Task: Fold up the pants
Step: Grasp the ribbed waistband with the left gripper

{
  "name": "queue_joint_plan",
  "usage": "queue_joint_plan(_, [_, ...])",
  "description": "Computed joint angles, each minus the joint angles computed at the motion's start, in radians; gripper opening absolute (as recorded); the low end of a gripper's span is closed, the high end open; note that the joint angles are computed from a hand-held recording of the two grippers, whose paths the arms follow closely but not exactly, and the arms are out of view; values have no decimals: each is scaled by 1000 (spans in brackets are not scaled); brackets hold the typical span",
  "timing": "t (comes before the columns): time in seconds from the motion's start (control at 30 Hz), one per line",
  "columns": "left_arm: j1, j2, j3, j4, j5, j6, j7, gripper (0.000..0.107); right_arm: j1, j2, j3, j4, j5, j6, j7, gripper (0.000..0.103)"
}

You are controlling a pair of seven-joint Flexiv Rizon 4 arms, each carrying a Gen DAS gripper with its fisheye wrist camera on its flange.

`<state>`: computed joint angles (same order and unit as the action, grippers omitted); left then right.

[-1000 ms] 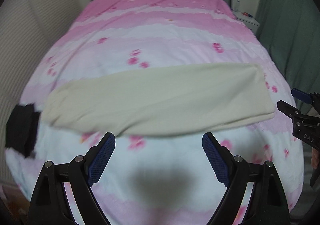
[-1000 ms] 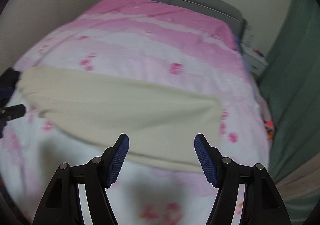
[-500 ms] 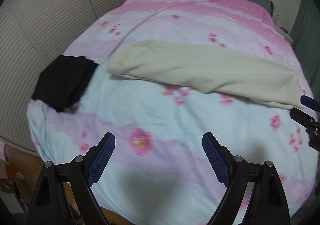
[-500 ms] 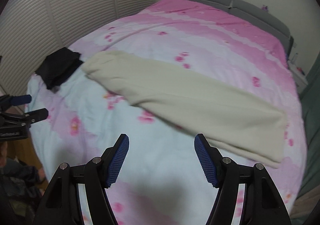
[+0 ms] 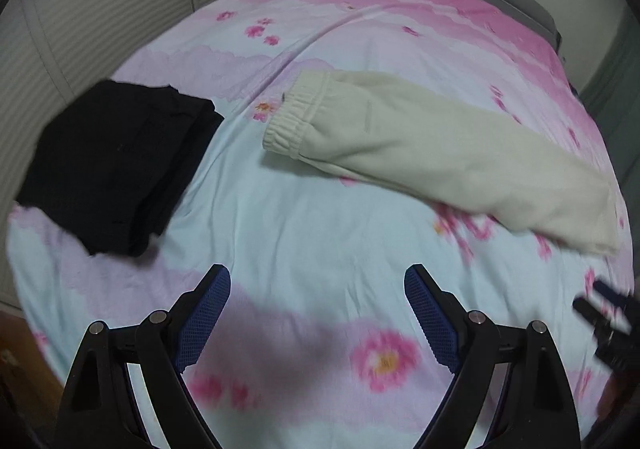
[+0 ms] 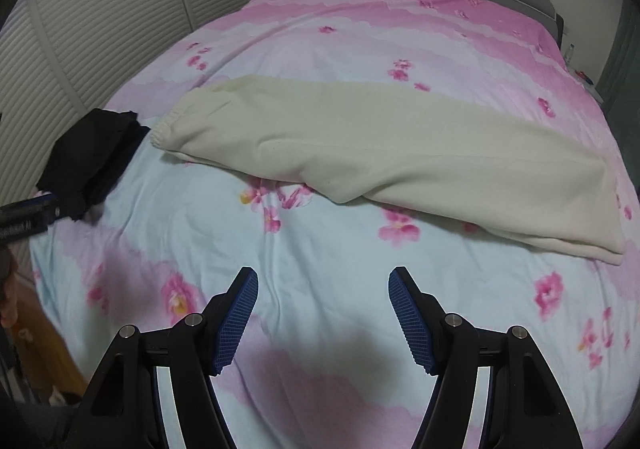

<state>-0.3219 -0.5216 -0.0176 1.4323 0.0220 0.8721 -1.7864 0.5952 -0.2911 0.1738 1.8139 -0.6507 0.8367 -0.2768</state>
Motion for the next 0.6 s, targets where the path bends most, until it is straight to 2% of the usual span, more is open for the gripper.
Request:
queue_joint_plan(0.1, [23,-99,-3,-85,-37,-9,-14,89,3,-71,-16,-35,9,-3,4,68])
queue_joint_plan(0.23, [50,-214,-29,-196,-94,-8,19,89,5,-167,-43,-97,53,-18,-3,68])
queue_joint_plan(0.43, [88,-370,-79,-335,-233,42,-3,89,18,-224,-93,-132,38,-4,46,68])
queue_joint_plan(0.6, [89,-480,-89,-458,-289,6,-31,88,11,-265,-89,-179,81,-21,37,68])
